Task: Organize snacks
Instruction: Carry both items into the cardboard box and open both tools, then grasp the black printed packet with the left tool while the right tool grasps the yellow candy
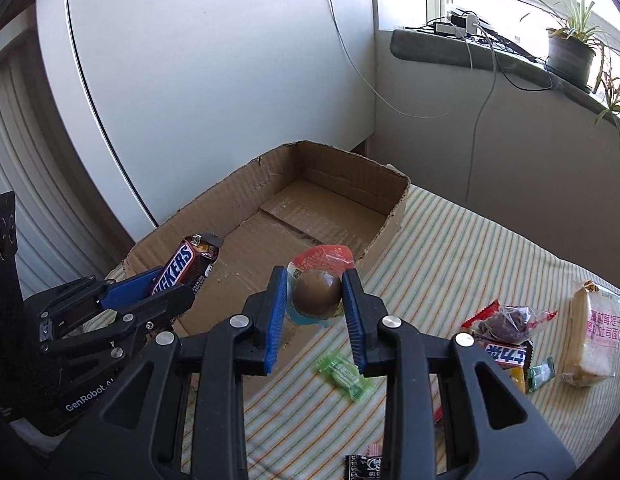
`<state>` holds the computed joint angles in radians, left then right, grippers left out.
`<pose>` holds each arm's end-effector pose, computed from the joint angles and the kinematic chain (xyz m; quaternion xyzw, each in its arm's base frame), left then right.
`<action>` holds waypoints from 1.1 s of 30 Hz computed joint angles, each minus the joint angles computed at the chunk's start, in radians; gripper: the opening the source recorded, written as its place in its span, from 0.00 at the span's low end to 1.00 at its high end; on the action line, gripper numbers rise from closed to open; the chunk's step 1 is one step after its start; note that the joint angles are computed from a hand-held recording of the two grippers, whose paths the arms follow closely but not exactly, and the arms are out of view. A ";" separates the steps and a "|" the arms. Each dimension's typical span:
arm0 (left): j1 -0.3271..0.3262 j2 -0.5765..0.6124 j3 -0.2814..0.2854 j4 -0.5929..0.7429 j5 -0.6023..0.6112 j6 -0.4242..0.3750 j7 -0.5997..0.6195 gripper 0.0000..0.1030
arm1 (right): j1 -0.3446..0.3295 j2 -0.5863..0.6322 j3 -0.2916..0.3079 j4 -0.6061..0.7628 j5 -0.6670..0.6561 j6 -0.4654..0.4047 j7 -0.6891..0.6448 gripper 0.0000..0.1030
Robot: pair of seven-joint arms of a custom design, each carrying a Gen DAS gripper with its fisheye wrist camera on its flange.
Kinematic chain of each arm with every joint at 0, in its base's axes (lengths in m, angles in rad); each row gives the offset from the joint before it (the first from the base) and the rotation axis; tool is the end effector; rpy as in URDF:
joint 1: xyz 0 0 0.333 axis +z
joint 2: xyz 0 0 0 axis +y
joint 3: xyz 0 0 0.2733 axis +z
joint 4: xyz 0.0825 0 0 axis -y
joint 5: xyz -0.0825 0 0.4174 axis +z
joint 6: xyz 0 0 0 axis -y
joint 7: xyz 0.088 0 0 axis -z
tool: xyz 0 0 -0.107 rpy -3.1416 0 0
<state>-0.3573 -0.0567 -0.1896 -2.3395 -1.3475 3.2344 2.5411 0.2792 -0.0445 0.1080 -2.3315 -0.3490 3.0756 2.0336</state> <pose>0.4982 -0.1920 0.3528 -0.5955 0.6803 -0.3882 0.1786 0.5210 0.2425 0.3809 -0.7328 0.5603 -0.2074 0.3256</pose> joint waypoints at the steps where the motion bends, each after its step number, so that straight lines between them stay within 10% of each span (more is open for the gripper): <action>1: 0.004 0.004 -0.002 -0.001 0.023 0.001 -0.023 0.26 | 0.005 0.008 0.001 0.007 0.012 -0.003 -0.014 0.28; 24: -0.047 -0.052 0.055 -0.123 0.437 0.062 -0.451 0.28 | 0.023 -0.015 -0.015 -0.021 0.084 0.008 -0.096 0.41; 33: -0.383 -0.126 0.346 -0.201 0.543 0.085 -0.531 0.28 | 0.018 -0.194 -0.033 -0.207 0.227 0.026 -0.205 0.43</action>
